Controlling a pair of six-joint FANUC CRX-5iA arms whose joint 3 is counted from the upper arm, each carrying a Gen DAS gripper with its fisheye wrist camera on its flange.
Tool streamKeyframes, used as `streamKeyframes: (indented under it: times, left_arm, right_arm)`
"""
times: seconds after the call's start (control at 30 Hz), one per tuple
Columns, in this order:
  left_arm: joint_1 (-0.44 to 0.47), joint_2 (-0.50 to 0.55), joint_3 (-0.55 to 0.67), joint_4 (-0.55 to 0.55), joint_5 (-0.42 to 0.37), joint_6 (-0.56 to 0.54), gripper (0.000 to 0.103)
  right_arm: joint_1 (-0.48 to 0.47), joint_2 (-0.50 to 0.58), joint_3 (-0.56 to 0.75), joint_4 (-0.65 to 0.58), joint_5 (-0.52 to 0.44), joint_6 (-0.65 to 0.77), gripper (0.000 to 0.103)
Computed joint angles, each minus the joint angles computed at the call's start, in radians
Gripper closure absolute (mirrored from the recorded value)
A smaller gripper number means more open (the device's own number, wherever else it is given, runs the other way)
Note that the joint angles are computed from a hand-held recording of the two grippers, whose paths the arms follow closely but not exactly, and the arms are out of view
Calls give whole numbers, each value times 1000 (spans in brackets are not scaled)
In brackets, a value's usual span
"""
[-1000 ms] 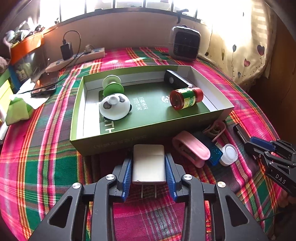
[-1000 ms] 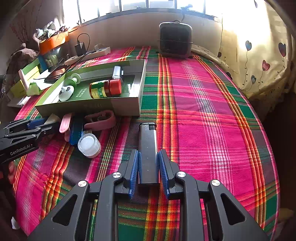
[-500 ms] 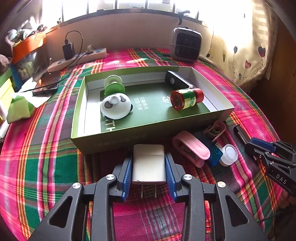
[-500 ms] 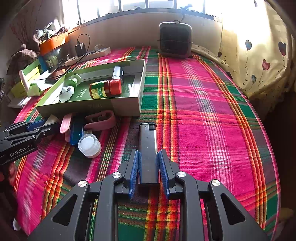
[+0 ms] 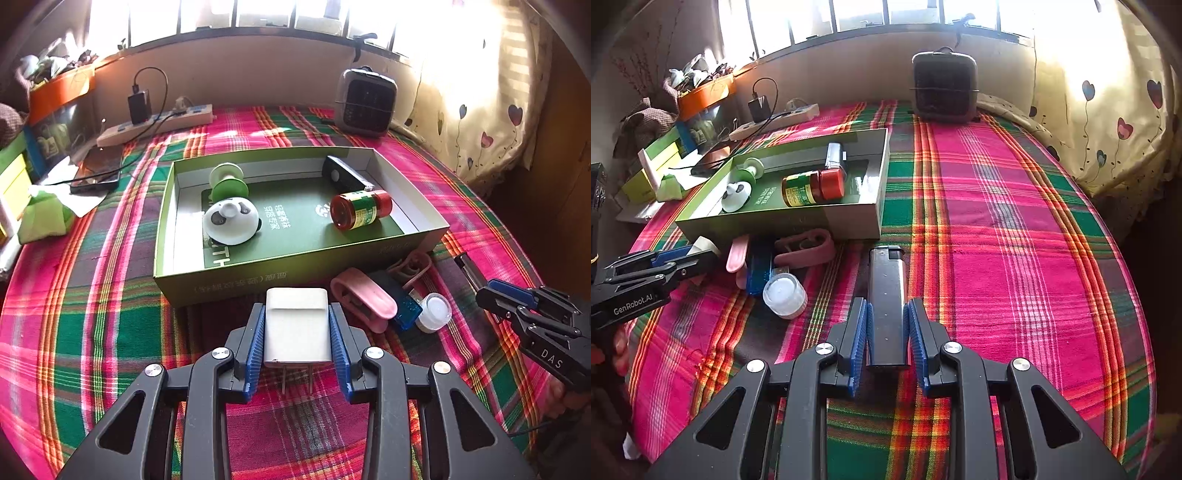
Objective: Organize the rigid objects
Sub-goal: 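Carry the white plug with the left tool into the tray while the right tool carries the black case there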
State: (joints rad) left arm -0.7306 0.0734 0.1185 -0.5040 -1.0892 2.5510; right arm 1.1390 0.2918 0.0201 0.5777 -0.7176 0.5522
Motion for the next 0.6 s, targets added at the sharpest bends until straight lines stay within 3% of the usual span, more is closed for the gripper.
streamKeyframes:
  times: [0.6]
  left_arm:
    - [39, -25, 33, 2, 20, -26, 71]
  right_arm:
    - [2, 12, 66, 21, 15, 33, 79]
